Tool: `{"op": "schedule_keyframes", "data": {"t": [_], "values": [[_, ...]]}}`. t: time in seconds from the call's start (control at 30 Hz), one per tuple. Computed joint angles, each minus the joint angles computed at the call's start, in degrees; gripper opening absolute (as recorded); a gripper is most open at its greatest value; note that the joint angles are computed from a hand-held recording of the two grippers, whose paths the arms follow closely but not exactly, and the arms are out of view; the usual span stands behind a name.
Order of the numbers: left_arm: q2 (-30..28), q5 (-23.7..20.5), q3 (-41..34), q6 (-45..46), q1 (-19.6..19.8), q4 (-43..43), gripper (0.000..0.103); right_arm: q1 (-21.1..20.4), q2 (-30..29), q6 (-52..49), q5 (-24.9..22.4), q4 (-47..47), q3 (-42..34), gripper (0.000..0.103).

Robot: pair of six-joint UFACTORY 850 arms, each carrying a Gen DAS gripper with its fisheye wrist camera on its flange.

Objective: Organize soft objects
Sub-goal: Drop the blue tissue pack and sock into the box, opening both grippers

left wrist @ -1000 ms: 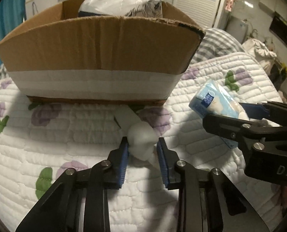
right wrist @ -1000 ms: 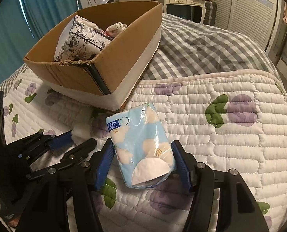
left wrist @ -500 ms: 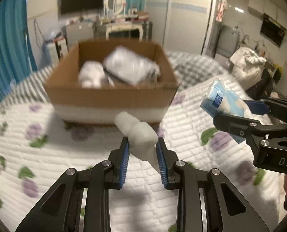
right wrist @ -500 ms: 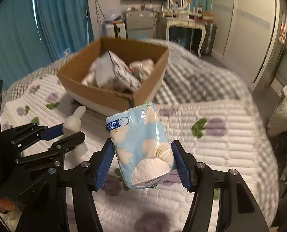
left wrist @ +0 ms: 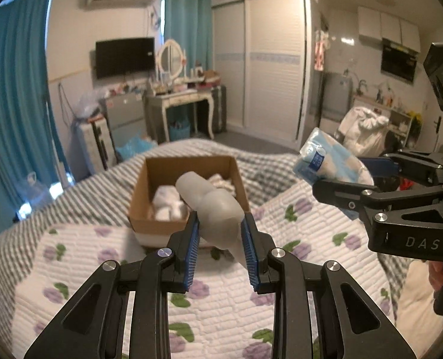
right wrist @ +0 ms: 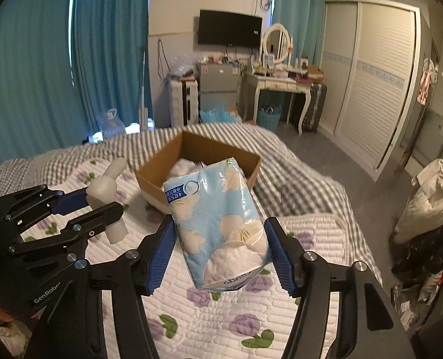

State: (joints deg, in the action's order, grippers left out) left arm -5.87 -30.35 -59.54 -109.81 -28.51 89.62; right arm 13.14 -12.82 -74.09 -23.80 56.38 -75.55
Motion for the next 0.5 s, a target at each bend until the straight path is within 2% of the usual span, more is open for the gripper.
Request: {"op": "schedule_keyframes", "data": {"t": [0.27, 0.5], "values": [[0.3, 0.1, -1.3, 0.5, 2.4, 3.4, 0.027, 1.9, -0.6, -2.3, -0.4, 4.4, -3.4, 0.06], [-4.7, 2.6, -6.5, 2.5, 7.3, 5.1, 0.027, 3.9, -8.9, 3.1, 1.0, 2.5, -13.4, 0.06]]}}
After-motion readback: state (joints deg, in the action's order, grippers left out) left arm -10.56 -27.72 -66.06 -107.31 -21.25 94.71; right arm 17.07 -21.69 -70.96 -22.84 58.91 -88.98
